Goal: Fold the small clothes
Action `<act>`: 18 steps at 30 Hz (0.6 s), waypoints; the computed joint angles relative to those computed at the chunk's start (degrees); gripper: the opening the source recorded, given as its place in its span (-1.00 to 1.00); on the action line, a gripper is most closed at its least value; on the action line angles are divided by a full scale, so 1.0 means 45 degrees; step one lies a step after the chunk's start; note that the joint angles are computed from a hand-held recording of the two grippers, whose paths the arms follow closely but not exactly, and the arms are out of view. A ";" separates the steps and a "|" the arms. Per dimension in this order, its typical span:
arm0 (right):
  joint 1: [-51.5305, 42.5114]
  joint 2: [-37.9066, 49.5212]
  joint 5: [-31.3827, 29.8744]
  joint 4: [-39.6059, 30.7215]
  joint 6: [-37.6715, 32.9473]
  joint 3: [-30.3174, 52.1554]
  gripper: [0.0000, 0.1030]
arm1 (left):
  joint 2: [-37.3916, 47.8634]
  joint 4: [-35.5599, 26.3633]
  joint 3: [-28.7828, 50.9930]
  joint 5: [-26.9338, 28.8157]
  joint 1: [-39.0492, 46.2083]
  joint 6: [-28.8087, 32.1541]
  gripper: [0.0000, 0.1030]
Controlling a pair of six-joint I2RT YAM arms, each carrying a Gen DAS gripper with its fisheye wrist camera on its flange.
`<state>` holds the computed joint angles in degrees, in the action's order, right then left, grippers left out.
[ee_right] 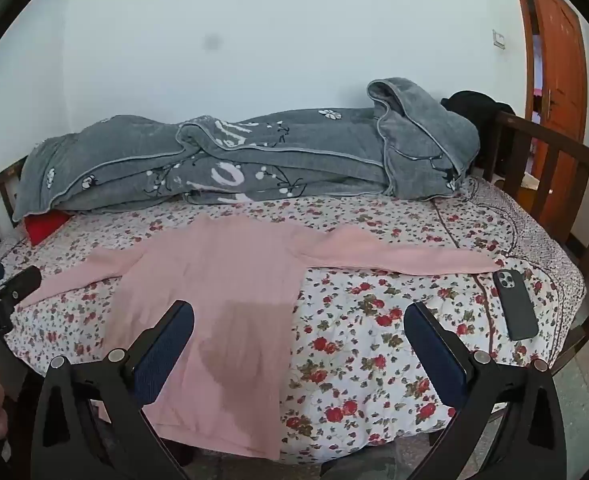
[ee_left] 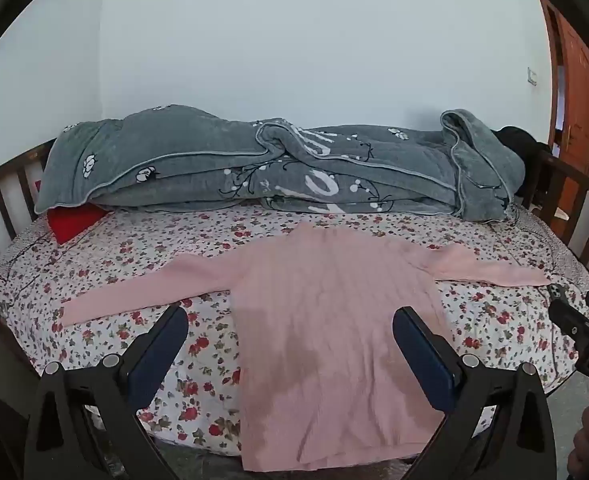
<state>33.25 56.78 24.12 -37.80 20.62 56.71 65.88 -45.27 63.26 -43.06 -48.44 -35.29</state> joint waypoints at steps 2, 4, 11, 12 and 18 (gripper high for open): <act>-0.0064 -0.0135 -0.0213 0.0094 0.0187 -0.0094 1.00 | -0.0032 0.0237 -0.0116 -0.0079 -0.0092 0.0125 1.00; -0.0031 -0.0183 -0.0075 0.0059 0.0105 -0.0123 1.00 | 0.0382 -0.0281 0.0434 -0.0708 -0.0730 -0.0248 1.00; 0.0929 0.0301 0.0715 -0.0874 0.0831 0.0917 1.00 | -0.0192 -0.0182 0.0280 -0.0355 -0.0469 -0.0333 1.00; 0.0586 0.0055 0.0408 -0.0720 0.0648 0.0662 1.00 | -0.0236 -0.0207 0.0255 -0.0355 -0.0431 -0.0367 1.00; 0.0596 -0.0054 0.0422 -0.0689 0.0585 0.0610 1.00 | -0.0420 -0.0348 0.0210 -0.0369 -0.0308 -0.0569 1.00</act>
